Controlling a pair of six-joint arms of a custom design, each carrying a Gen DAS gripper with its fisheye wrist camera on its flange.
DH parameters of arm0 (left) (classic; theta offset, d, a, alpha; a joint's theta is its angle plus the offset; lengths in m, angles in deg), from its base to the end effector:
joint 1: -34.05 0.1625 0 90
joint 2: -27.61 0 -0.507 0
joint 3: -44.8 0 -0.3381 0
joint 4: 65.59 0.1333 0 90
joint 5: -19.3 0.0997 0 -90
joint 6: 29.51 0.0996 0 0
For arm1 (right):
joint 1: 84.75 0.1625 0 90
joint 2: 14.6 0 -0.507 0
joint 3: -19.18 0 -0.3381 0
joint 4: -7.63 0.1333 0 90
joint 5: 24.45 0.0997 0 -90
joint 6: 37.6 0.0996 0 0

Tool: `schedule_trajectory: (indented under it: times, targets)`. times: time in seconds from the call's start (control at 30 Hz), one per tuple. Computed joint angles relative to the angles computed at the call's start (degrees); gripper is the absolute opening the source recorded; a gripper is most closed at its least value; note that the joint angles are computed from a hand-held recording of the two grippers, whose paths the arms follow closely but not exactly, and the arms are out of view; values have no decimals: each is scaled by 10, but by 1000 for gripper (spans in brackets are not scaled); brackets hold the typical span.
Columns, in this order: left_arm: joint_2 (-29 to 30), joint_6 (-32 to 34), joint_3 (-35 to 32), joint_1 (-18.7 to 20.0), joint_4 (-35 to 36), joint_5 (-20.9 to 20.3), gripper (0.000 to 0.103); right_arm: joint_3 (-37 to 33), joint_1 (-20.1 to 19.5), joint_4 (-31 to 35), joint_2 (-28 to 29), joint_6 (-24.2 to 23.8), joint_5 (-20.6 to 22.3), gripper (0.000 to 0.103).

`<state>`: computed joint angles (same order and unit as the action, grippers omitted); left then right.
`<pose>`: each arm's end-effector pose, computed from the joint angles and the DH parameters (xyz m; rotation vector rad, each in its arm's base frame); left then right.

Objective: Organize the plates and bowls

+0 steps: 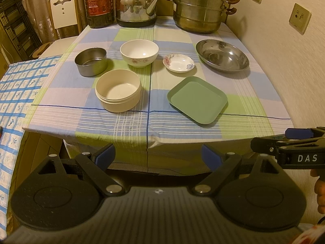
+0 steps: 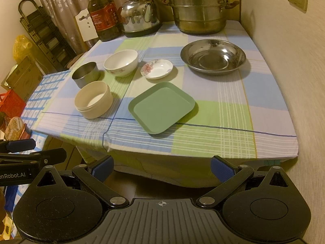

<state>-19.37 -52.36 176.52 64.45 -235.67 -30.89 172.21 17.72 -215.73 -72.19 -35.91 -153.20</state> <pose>-0.3057 -0.4078 0.1121 0.8289 2.3776 -0.5237 0.1483 -0.3421 0.2539 -0.0632 -2.4166 0.9222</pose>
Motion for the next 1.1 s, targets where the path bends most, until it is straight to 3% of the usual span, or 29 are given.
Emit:
schedule_trajectory:
  times: [1.1]
  targets:
    - [3, 1, -3, 0, -1, 0, 91, -3, -7, 3, -5, -8, 4, 101]
